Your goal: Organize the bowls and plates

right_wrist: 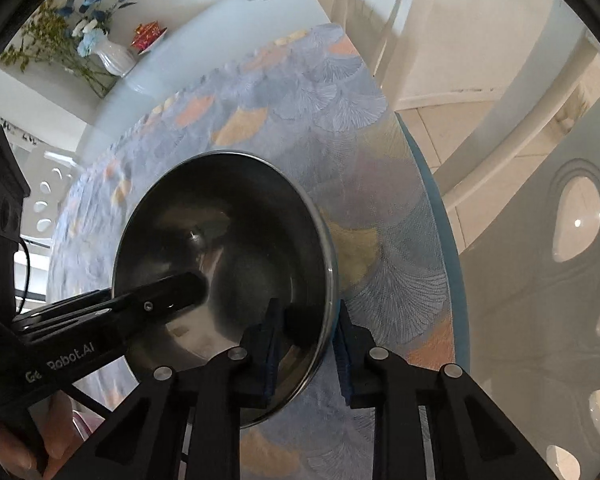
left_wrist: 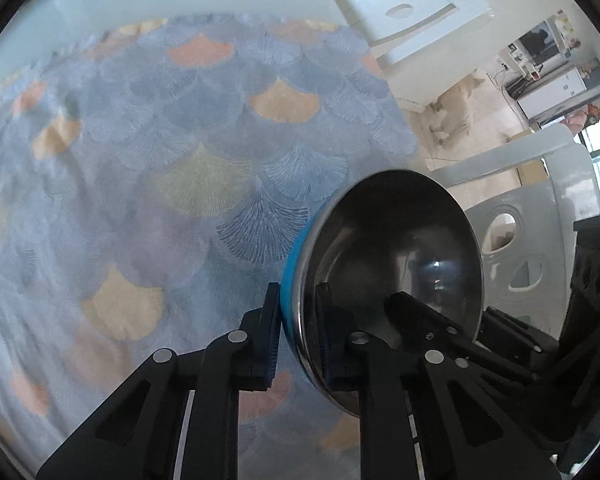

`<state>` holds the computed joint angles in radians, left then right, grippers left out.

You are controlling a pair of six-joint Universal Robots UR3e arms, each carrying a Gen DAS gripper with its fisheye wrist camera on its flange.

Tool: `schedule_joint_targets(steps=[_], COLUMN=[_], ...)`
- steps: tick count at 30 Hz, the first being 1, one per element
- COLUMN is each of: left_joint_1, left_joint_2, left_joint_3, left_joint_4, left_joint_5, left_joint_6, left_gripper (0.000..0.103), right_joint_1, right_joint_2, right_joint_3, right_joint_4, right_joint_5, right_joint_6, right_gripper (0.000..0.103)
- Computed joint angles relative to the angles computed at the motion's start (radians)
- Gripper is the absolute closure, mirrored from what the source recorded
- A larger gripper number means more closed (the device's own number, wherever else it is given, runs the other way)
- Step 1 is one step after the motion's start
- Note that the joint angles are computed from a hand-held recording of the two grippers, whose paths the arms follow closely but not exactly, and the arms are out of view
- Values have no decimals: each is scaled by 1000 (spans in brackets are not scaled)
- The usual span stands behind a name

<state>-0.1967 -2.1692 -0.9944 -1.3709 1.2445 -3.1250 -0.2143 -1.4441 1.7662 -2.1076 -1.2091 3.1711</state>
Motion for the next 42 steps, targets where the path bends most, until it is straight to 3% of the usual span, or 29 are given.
schedule_joint_targets(steps=[10,17,25,30,36,42], left_joint_1=[111,269,572,746,922,1012], left_joint_2=[351,671,970,1089,1206,1288], left_joint_3=[-315,-480,-540,-569,-665,-761], left_joint_4=[49,-54,-433,-636,-801,-866], left_joint_5=[-74,-162,-257,-268,-225,-178], left_joint_6=[38,133,434,615,804,904], left_gripper=[90,90,90,90,90,89], right_joint_1=[71,193,474,607,705,746], right_joint_2=[-145,-261,-273,-243,-206,-191], right_joint_3=[-75,-147,-278,-325,-320,-293], right_joint_4=[116,215,286,311,320,318], right_joint_5=[-35,-50,-165,-215,-232,-240], right_joint_6=[53,151,362,460,540,577], right_gripper=[80,80,80,80,80,79])
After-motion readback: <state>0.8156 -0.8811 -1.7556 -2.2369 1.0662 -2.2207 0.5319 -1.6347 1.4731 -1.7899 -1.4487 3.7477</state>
